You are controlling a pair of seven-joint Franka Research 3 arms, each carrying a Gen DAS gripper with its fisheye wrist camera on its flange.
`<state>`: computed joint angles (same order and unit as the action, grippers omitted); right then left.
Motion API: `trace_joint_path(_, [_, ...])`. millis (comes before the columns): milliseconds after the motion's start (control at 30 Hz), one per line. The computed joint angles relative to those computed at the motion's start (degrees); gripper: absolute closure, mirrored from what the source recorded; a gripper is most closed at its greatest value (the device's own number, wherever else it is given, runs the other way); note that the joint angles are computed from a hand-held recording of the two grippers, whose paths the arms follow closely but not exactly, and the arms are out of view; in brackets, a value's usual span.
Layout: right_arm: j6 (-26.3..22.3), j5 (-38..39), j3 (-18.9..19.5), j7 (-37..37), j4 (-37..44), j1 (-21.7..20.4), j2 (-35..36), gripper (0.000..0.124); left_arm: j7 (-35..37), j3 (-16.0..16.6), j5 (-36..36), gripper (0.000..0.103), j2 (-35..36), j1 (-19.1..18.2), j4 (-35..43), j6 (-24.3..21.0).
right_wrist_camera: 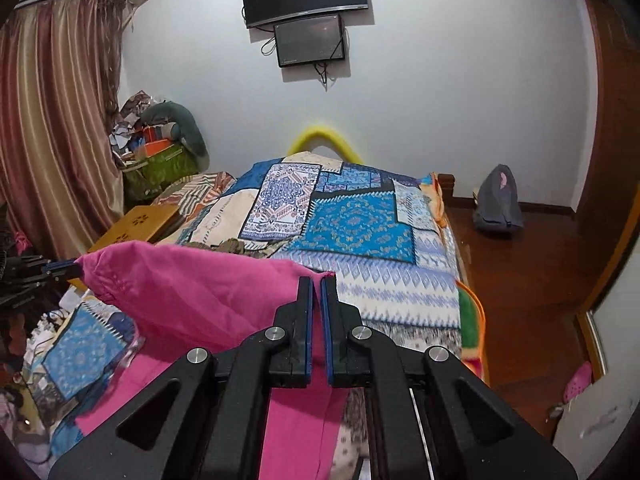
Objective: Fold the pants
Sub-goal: 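Lift the pants edge with both grippers and fold it over onto the other half, then lay the folded edge down, open the right gripper, then the left gripper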
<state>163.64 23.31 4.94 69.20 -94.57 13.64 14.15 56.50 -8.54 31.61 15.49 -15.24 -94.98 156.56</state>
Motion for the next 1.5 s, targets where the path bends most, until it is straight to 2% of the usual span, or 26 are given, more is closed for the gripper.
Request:
trace_joint_path(200, [2.63, 7.16, 1.36, -4.32, -11.07, -0.78, -7.93, 0.12, -2.25, -0.96, 3.16, 0.097, -6.2, -1.13, -8.72, 1.67])
trace_joint_path(467, [4.08, 14.28, -0.06, -8.86, -22.44, 1.59, -15.69, 0.12, -1.62, -3.75, 2.9, 0.097, -11.12, -1.19, -17.78, 2.83])
trace_joint_path(567, [3.57, 12.8, -0.64, -7.42, -25.59, 2.31, -17.39, 0.12, -3.74, -4.06, 4.04, 0.097, -11.95, -1.4, -19.85, 2.23])
trace_joint_path(667, [3.28, 9.16, -0.78, -4.0, -27.75, 2.53, -18.04, 0.12, -3.49, -4.35, 1.82, 0.097, -12.75, -0.94, -21.98, 2.75])
trace_joint_path(800, [2.16, 8.85, -1.03, -3.51, -29.63, 3.32, -18.02, 0.12, -0.63, -4.73, -2.61, 0.097, -13.83, -0.29, -25.3, 4.78])
trace_joint_path(900, [2.44, 5.21, -0.46, -0.31, -30.01, 3.45, -17.29, 0.12, 1.34, -4.99, -3.84, 0.097, -13.67, -0.29, -26.33, 4.4])
trace_joint_path(1067, [1.47, 4.64, 0.1, 0.77, -28.18, 4.43, -14.63, 0.12, 1.87, -5.21, -4.88, 0.097, -13.45, -0.59, -28.04, 4.18])
trace_joint_path(1167, [0.67, 6.22, 0.54, -0.06, -26.8, 4.88, -12.88, 0.119, 1.07, -5.12, -4.89, 0.097, -13.72, -0.6, -29.18, 5.37])
trace_joint_path(1267, [0.17, 3.86, 0.65, 2.41, -25.93, 5.12, -11.46, 0.119, 3.0, -5.31, -7.74, 0.097, -14.3, -0.47, -30.28, 7.05])
trace_joint_path(1333, [-0.94, 2.43, 0.65, 3.86, -25.56, 5.16, -10.7, 0.116, 4.06, -5.46, -8.62, 0.097, -14.67, -0.57, -30.64, 7.06])
trace_joint_path(1433, [-2.79, -1.18, 0.36, 6.79, -25.39, 5.32, -9.92, 0.109, 0.55, -5.37, -4.78, 0.096, -15.37, -0.64, -30.41, 5.31])
trace_joint_path(1500, [-1.45, -3.53, 0.19, 8.44, -26.9, 5.44, -10.54, 0.101, -2.11, -5.18, -2.99, 0.096, -16.2, -0.33, -30.34, 5.02])
